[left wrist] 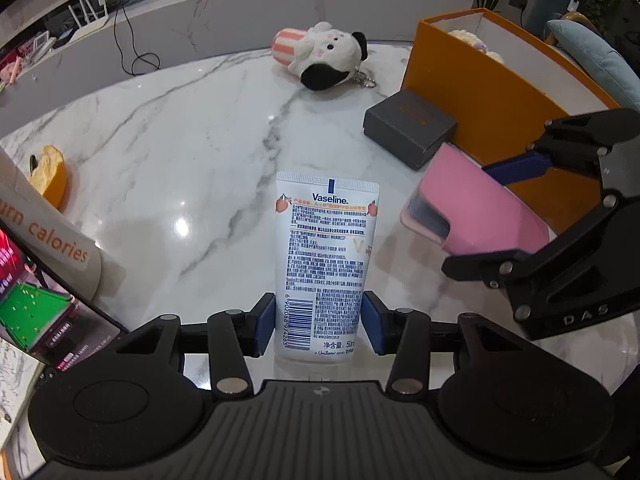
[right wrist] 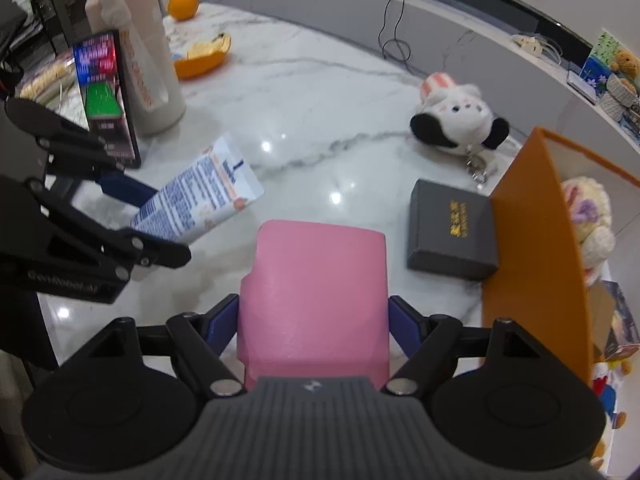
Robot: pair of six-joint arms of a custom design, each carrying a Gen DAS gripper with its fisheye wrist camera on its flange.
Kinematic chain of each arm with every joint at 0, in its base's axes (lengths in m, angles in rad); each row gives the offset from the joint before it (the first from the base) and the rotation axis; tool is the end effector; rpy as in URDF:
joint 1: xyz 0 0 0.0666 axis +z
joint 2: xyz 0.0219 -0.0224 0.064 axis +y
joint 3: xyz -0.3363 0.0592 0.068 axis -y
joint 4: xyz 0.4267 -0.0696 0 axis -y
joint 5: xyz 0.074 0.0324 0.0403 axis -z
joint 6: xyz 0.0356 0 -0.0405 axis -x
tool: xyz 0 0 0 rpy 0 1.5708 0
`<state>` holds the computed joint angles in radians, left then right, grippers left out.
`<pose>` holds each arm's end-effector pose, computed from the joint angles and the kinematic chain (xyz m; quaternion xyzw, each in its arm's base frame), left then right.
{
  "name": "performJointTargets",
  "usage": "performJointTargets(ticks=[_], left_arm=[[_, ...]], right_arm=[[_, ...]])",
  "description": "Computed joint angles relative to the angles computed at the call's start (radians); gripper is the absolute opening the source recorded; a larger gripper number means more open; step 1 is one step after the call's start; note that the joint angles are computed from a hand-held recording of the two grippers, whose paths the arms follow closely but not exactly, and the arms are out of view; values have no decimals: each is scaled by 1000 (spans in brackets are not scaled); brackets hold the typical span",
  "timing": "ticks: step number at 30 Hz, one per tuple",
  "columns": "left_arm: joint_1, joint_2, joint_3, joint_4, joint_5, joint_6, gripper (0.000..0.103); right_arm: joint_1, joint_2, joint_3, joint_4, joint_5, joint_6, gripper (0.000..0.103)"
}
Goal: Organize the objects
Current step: 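Lift and carry the Vaseline tube and pink wallet in both tools over the orange box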
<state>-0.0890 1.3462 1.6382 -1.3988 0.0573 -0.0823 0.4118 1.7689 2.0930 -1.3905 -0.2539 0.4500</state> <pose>0.4687 -0.0443 0.4984 0.0898 0.9687 -0.0286 0.2297 0.5569 0.2526 0.4878 -0.4299 0.8596 0.1179 0.2498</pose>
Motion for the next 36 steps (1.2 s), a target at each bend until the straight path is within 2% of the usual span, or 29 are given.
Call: performJointTargets(ticks=[17, 32, 36], left_arm=[[-99, 93, 215, -30, -109, 2, 53], [-201, 290, 516, -20, -188, -31, 53], [-229, 331, 580, -20, -186, -37, 53]], right_arm=[[-59, -40, 42, 72, -56, -74, 79], [-165, -31, 110, 145, -88, -203, 79], [-198, -27, 125, 161, -102, -241, 78]])
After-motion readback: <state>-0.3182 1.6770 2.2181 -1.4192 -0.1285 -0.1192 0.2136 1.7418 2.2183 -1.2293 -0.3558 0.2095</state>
